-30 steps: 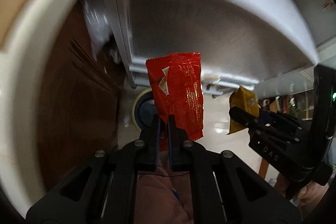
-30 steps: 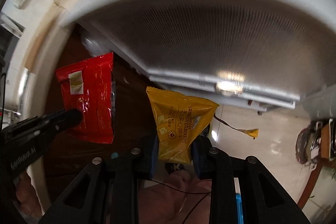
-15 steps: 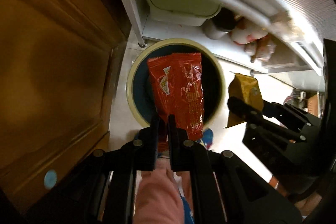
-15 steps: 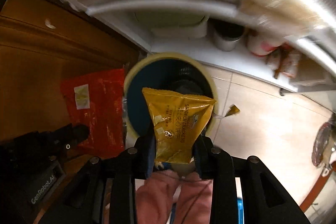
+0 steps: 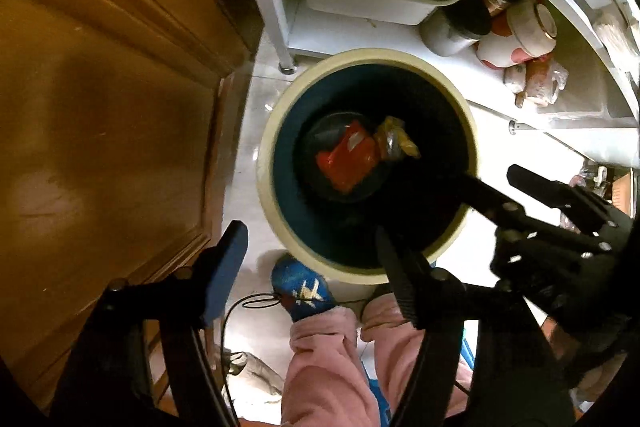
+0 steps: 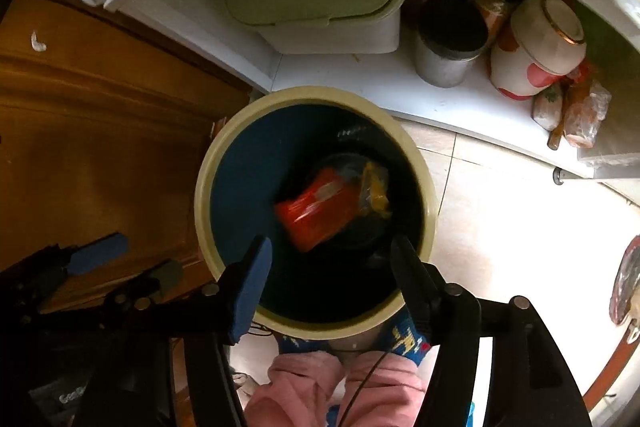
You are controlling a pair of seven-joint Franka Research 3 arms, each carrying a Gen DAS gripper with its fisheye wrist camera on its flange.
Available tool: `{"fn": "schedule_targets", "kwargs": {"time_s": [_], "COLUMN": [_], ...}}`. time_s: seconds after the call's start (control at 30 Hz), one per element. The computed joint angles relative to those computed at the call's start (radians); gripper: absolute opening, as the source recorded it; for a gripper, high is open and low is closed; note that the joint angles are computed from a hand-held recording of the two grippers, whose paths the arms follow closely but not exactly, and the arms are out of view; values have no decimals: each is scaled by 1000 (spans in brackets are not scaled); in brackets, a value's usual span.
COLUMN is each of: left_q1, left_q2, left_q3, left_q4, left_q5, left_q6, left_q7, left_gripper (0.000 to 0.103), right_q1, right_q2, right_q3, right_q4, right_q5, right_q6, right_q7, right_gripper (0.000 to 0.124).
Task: Collect trash
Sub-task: 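Carry both bags over the bin and open both grippers to drop them, then raise both tools back toward the table of trash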
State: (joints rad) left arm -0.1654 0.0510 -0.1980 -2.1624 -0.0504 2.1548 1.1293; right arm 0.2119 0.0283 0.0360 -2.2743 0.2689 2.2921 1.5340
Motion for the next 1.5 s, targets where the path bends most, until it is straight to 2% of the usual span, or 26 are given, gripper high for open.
{"fn": "schedule_targets", "kwargs": {"time_s": [0.23,0.43,0.57,0.77,1.0,1.27,1.5], "left_q1": [2,-7,-14,-19,-17,5,43], "left_q2": [-62,-140,-173,-189,-178,-122,-47], "left_q3": [5,11,13,16,19,28,43], "left_q4": [29,112,215,427,667,928,1130], "left_q5": [8,9,22,21,15,33,20], "left_q6": [-82,-192,-280,-412,-529,-623,-642], "left_q7": [-25,-11,8,27,71,131,174], "left_gripper": [64,64,64,64,64,64,64], "right_q1": [-17,-30,-36,-46,-53,-49,-26], "right_q2": [-86,-197,-251,-294,-278,-211,-87], "right_q3": [-10,-9,-5,-5,-7,9,31], "right_q4": [21,83,167,351,597,891,1208], "right_q5": [-8,-28,-43,-47,-40,-100,-227], "right_q6": [-77,-216,-325,-489,-624,-700,-764], "right_q7": [35,74,105,139,164,212,244], "right_gripper": [63,63,63,63,63,63,63]}}
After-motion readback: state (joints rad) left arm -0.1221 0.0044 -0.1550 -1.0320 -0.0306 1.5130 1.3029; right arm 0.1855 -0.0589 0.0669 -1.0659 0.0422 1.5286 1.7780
